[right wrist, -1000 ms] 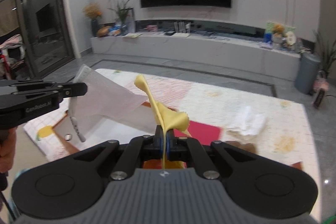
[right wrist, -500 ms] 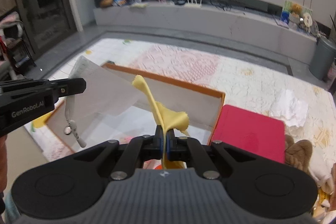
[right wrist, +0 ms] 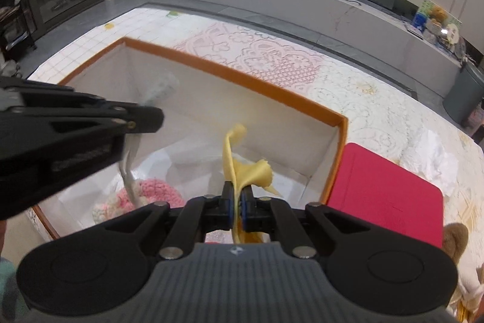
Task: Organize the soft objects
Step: 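Carry the plastic bag and yellow cloth over the orange box and release both, then move both tools back toward the remaining pile beside the pink container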
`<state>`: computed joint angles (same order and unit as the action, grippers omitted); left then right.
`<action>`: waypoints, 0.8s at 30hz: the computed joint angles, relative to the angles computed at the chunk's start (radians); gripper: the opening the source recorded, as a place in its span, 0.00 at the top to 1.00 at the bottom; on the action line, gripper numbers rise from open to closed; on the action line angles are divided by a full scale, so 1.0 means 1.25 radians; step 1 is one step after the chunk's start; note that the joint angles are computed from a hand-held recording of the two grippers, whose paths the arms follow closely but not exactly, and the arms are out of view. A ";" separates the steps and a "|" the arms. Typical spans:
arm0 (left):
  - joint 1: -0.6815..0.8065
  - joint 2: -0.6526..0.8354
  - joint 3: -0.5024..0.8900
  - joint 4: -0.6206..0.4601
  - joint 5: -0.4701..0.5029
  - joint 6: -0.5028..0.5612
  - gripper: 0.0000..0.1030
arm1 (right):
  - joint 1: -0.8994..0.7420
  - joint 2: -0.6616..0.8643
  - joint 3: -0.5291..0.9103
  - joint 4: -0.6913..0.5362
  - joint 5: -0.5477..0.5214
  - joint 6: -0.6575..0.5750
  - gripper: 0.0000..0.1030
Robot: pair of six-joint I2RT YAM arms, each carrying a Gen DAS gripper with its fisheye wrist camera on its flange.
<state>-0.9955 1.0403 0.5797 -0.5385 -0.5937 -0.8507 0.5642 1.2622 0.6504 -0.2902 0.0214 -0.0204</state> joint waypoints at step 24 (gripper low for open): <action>-0.167 -0.025 0.071 -0.173 -0.178 -0.194 0.44 | -0.022 -0.246 -0.051 -0.099 -0.035 -0.036 0.33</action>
<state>-1.2045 1.0091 0.6680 -0.7542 -0.8159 -1.0932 0.5369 0.9552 0.5871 -0.4140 -0.0227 -0.0649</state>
